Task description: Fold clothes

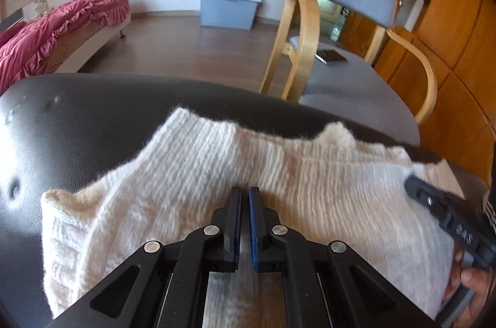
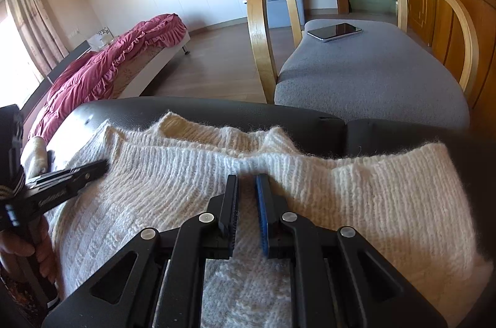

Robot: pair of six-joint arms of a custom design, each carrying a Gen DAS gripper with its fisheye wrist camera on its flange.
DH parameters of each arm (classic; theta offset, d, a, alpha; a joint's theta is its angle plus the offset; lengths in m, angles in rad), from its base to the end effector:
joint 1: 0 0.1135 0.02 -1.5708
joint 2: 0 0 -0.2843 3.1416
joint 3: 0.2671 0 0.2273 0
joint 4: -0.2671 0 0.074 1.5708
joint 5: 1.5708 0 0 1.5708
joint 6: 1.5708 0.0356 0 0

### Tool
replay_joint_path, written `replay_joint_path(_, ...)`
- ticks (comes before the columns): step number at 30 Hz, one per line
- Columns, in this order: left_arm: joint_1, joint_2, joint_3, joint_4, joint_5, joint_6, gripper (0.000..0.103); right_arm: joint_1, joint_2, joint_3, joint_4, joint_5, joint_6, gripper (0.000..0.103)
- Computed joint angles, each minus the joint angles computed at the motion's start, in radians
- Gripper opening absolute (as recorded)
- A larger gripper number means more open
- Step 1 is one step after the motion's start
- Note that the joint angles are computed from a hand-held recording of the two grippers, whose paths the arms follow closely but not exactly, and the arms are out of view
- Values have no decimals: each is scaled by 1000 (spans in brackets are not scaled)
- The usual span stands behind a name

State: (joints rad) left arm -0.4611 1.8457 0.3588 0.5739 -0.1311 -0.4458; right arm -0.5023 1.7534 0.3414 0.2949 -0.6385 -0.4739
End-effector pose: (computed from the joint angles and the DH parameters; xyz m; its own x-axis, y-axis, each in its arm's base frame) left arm 0.2189 -0.1036 0.0872 -0.7988 -0.0805 -0.5962 0.0279 0.9850 -0.1703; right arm 0.1947 -0.0827 0.0939 -0.7729 0.0065 -0.6345 -0.2192 0.9356 0.2766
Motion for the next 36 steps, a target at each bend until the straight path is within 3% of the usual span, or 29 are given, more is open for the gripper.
replay_joint_path(3,35,35,-28,110,13,-15,6,-1,1,2,-1,-4,3,13)
replay_joint_path(9,261,161,-179,513,284,-97,5,-1,0,1,2,-12,9,13)
replay_joint_path(13,329,236,-253,692,347,-127,5,-4,-6,0,-1,-28,9,13)
replay_joint_path(18,336,238,-295,728,335,-119,5,27,-144,-37,-129,-176,-158,13)
replay_joint_path(20,340,234,-303,731,328,-121,5,122,-186,-86,-89,-130,-167,13)
replay_joint_path(23,334,232,-307,729,306,-128,5,258,-146,-138,67,26,-84,14)
replay_joint_path(27,344,241,-315,745,304,-137,4,177,-74,-92,78,23,-10,14)
replay_joint_path(29,344,251,-318,759,304,-135,4,75,-41,-39,-6,-62,-22,15)
replay_joint_path(32,352,263,-327,782,312,-135,4,-35,-114,7,-156,-126,-82,20)
replay_joint_path(34,362,274,-333,800,325,-136,4,-88,-172,47,-276,-107,-131,20)
replay_joint_path(36,363,276,-333,801,327,-133,4,-127,-229,51,-313,-44,-190,21)
